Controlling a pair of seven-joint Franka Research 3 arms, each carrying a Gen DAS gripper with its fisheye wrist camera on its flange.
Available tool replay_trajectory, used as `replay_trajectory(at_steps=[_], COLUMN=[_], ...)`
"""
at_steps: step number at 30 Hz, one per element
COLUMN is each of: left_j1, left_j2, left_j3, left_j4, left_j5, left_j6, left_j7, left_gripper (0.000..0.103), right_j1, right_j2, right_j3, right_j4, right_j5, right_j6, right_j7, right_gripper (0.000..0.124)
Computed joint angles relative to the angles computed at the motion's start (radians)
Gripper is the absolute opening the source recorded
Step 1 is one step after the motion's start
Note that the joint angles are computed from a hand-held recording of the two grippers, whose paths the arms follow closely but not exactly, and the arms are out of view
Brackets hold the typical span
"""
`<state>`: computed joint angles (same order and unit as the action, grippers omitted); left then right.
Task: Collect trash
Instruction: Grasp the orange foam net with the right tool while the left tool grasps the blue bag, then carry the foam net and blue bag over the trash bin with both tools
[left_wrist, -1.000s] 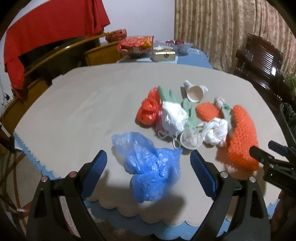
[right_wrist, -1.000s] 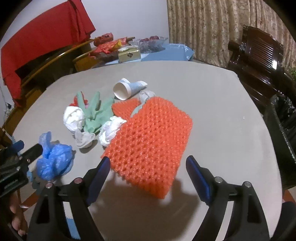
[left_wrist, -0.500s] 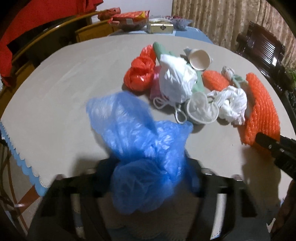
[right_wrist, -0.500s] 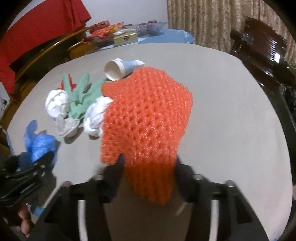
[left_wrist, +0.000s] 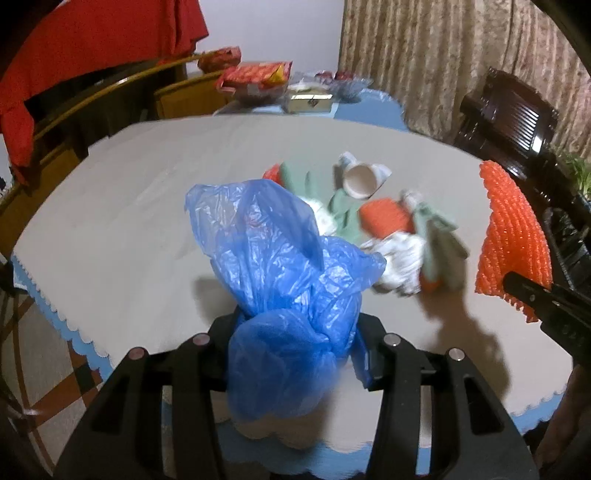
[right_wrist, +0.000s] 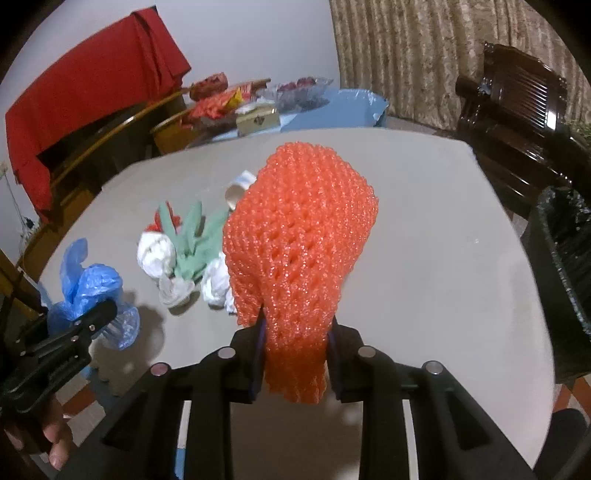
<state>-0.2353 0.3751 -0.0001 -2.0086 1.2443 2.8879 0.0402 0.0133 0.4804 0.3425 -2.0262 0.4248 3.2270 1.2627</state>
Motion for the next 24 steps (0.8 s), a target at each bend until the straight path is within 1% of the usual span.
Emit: replay_trajectory(at_steps=[2,5,11,16,20,24], left_j1=[-0.017,-0.031,-0.067,-0.106,-0.133,-0.168], left_j2=[-0.017,-0.030,-0.040,-0.022,-0.009,0.013], left_j3=[-0.010,-0.028,-0.064,-0.085,-0.092,-0.099], left_j4=[0.005,0.011,0.045,0.096,0.133,0.186], left_j5=[-0.003,-0.014,-0.041,-0.064,-0.079,-0.090], left_j6=[-0.026,-0.060,-0.119,-0.172,-0.189,-0.220], left_j7=[0.002,0.005,-0.002,-0.003,0.006,0.025], left_gripper=[0.046,0.046,0.046,0.046,0.046,0.046], right_j1=[-0.041,-0.127,-0.265,-0.389,-0.486,-0.601], right_j2=[-0.017,-0.049,-0.093,-0.124,-0.144,-0.165], right_j3=[0.034,0.105,0.208,0.307,0.386,0.478], right_j4=[-0.014,-0.046,-0.085,-0.113,-0.127,-0.136], right_j5=[0.002,0.010,0.046,0.112,0.175,0.249], right_j6=[0.004,0.012,-0.002,-0.003,-0.005,-0.009], right_j7=[-0.012,-0.035,-0.096,-0.190,-0.273,-0.366], right_gripper=[0.028,0.028,0.028,0.028,0.028,0.028])
